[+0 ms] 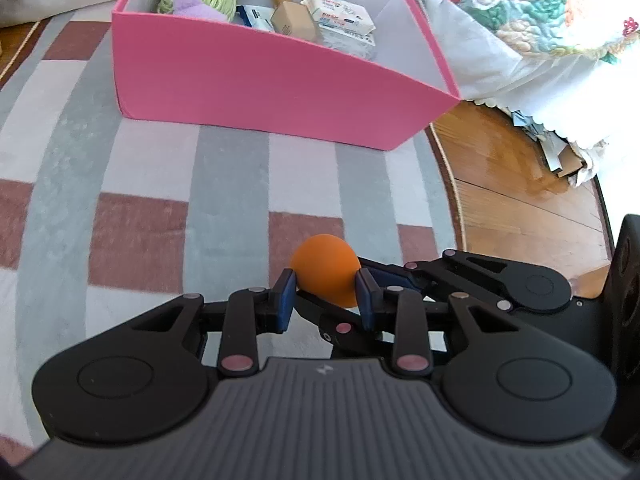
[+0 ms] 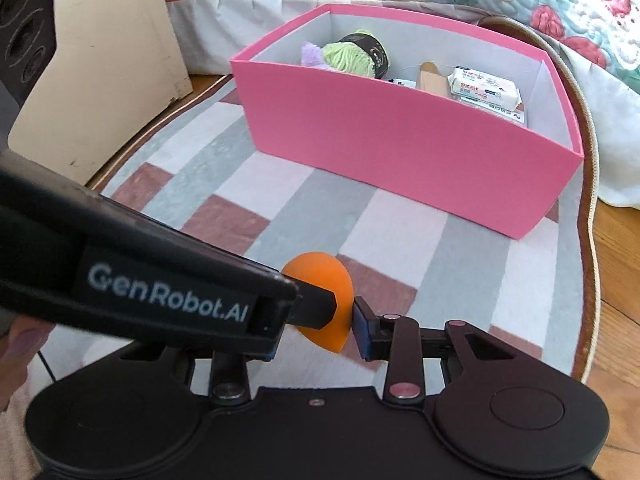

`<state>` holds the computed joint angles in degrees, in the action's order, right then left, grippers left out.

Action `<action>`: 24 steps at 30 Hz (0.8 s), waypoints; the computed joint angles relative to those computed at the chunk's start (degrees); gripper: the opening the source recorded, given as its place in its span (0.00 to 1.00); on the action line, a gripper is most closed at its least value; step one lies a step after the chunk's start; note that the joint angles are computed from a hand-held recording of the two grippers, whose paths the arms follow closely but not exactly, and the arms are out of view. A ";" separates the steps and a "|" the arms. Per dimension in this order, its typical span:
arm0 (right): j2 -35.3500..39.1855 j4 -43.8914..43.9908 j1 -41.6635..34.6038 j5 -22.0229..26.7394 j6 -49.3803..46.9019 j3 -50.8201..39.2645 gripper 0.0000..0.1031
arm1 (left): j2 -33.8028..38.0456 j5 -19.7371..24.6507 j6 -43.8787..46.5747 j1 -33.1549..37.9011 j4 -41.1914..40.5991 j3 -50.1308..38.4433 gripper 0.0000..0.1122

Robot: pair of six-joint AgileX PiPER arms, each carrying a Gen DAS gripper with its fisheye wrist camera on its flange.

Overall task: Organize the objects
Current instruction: 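Lift the orange sponge and carry it over the pink box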

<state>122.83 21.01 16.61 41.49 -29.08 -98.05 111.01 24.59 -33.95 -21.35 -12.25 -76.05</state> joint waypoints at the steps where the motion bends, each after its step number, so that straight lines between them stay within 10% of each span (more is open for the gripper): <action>1: -0.22 -0.07 -0.11 1.50 0.27 -0.78 0.39 | -0.65 0.65 -1.04 -0.31 0.69 -0.04 0.28; 24: -11.68 -0.63 -0.81 19.60 2.14 -9.52 0.39 | -13.68 18.11 -11.94 -4.09 14.18 -10.89 0.28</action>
